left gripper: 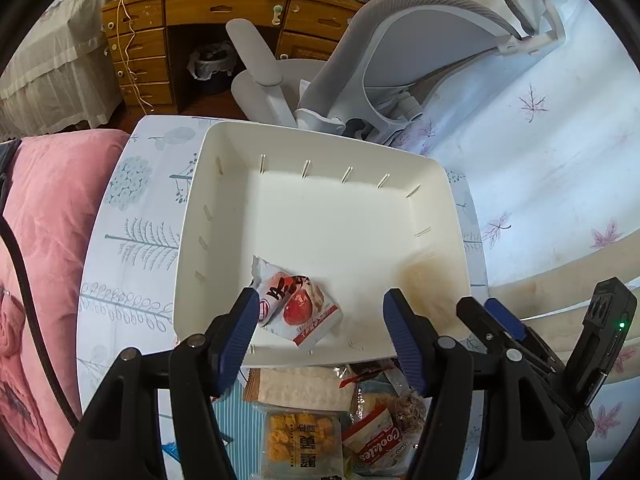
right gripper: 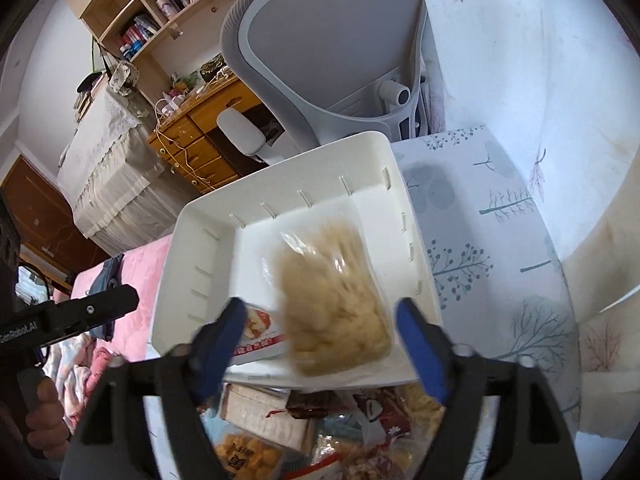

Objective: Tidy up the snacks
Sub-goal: 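Carry both bags into the white tray and open both tools, then move left tool to the blue wrapper while right reaches the OATS bar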

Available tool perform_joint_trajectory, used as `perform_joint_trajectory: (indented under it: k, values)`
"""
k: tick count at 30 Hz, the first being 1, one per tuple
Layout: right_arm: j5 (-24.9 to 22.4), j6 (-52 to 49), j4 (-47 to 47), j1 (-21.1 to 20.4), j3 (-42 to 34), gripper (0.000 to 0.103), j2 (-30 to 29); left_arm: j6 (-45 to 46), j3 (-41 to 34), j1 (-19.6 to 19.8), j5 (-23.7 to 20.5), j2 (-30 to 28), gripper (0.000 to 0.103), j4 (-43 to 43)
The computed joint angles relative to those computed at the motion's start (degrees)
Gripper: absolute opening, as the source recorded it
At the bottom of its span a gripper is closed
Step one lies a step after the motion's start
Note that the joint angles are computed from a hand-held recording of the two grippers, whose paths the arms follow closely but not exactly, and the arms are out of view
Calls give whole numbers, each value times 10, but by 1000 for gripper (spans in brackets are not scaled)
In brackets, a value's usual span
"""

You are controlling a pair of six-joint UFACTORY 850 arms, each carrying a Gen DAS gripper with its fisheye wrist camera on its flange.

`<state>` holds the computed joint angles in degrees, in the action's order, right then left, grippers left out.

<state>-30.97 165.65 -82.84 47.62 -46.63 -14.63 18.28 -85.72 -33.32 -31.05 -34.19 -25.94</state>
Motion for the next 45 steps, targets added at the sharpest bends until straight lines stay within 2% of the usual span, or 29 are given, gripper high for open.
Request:
perform_joint_trajectory:
  k: [3,11,16,21,28,35,38,45]
  values:
    - [-1,20,-13,5,9,89,9,-15,3,-1,-3,4,64,14]
    - [-19,2,23,31,27,89,37,-8,43,-1,2,42,74,5]
    - [-58,-22,85,64,30,89,53,38,84,9,0,80,82,-22]
    - [-113,-45,168,108,13,89,54,87,122,26,-8,114,83,-42]
    - [-171,-28,283,169,-44,89,13,202,179,65,-33,166,87,-83]
    - [-226,46,371,234,-118,89,-48,294,231,105,-59,206,87,-71]
    - [-242,56,421,251,-155,89,-76,326,249,119,-64,217,87,-63]
    - [-254,137,454,289,-209,89,-123,373,280,142,-53,229,87,-34]
